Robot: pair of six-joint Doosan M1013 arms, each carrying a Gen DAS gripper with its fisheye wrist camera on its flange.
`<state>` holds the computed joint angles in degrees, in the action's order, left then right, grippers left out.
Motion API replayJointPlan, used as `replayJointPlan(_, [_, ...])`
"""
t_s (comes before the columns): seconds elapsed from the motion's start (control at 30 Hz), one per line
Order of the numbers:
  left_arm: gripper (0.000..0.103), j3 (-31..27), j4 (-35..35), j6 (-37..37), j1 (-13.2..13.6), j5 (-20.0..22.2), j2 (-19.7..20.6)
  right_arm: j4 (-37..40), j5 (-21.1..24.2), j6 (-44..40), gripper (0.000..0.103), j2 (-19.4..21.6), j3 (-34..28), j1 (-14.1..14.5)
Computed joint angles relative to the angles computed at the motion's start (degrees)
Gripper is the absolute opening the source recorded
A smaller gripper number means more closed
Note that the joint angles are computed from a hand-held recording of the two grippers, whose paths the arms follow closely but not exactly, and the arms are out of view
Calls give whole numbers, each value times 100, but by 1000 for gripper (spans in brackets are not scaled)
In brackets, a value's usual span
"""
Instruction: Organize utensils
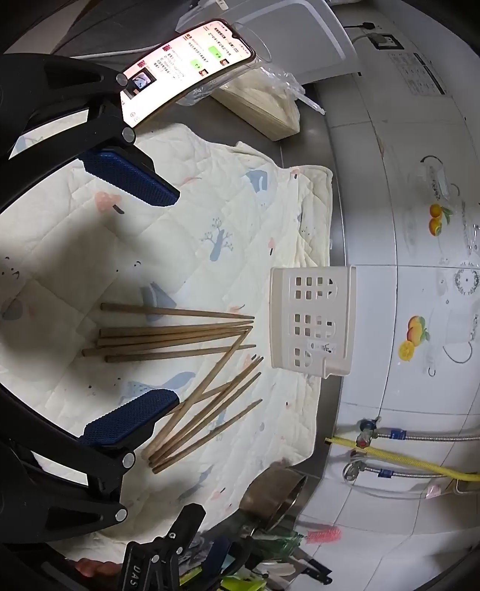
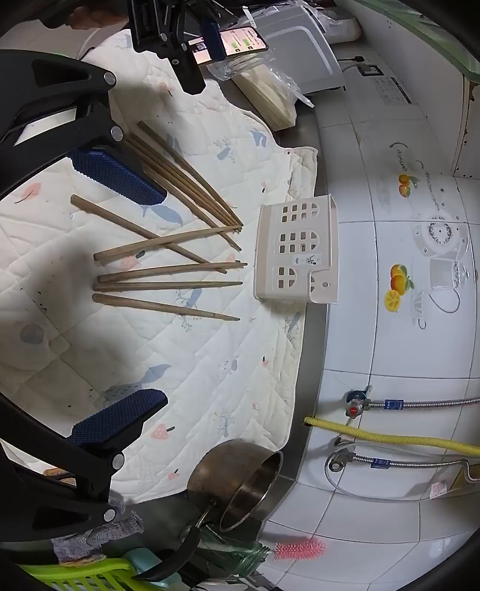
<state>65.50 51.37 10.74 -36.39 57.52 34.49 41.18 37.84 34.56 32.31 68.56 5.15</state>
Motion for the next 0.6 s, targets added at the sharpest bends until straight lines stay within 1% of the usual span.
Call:
replayJointPlan(0.33, [98, -32, -36, 24, -2, 32, 15, 38, 22, -20, 97, 9, -14, -16])
replayJointPlan(0.37, [98, -96, -47, 20, -43, 78, 53, 37, 29, -22, 97, 14, -23, -17])
replayJointPlan(0.5, [98, -122, -43, 40, -39, 69, 74, 68, 22, -78, 97, 15, -12, -21])
replayJointPlan(0.6, [98, -34, -53, 18, -16, -20, 25, 77, 12, -99, 97, -22, 25, -11])
